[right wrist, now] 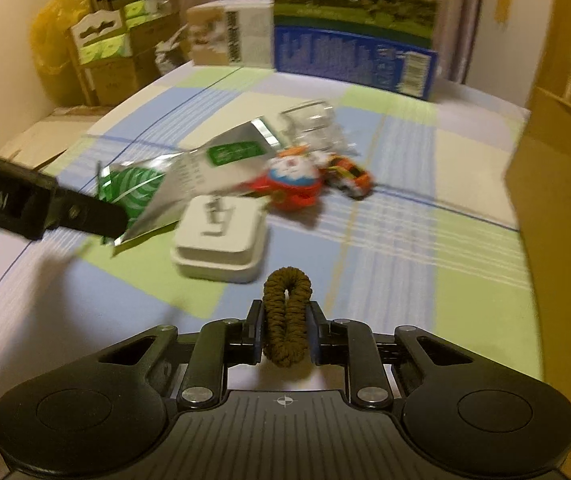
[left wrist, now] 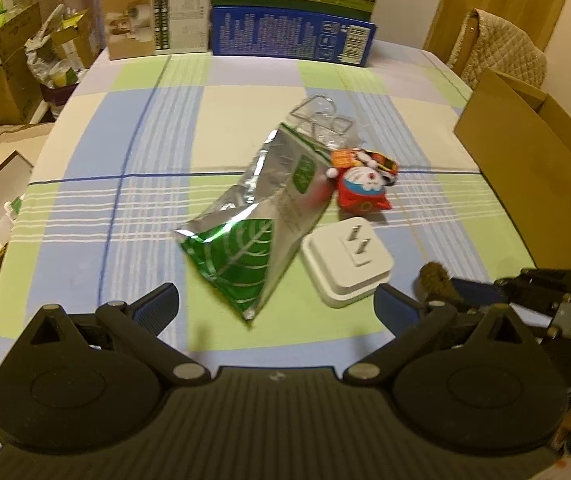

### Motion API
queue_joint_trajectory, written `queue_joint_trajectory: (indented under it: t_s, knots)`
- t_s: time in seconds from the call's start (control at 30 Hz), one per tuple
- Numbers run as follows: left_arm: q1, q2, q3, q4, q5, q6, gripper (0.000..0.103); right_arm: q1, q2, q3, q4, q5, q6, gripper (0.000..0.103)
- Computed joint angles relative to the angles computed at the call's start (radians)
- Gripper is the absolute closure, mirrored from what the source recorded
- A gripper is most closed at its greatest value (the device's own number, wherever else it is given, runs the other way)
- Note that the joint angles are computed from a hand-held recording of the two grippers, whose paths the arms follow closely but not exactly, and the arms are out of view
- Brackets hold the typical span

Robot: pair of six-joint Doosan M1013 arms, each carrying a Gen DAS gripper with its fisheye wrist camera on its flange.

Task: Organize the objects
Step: 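Grasp the brown hair tie with the right tool and lift it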

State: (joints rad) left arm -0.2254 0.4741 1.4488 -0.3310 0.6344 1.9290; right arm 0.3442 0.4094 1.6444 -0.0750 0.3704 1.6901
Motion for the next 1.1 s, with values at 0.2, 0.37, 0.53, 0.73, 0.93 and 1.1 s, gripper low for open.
queue_joint_trajectory:
  t_s: [0.2, 0.37, 0.53, 0.73, 0.93, 1.1]
  knots:
    - [-0.024, 0.013, -0.005, -0.052, -0.002, 0.031, 0.008, -0.040, -0.018, 0.017, -0.076, -0.004, 0.102, 0.085]
    - [-0.045, 0.036, -0.022, -0.080, 0.006, 0.005, 0.017, -0.061, -0.021, 0.028, -0.076, -0.013, 0.129, 0.085]
    - [-0.066, 0.060, -0.040, -0.029, 0.003, -0.077, 0.022, -0.071, -0.022, 0.035, -0.019, -0.028, 0.084, 0.085]
    - [-0.083, 0.086, -0.059, 0.063, -0.020, -0.211, 0.031, -0.080, -0.018, 0.038, 0.027, -0.035, 0.062, 0.085]
    - [-0.099, 0.102, -0.073, 0.158, -0.030, -0.278, 0.043, -0.087, -0.016, 0.040, 0.073, -0.031, 0.029, 0.085]
    - [-0.103, 0.095, -0.065, 0.170, -0.020, -0.227, 0.043, -0.087, -0.017, 0.041, 0.095, -0.025, 0.013, 0.085]
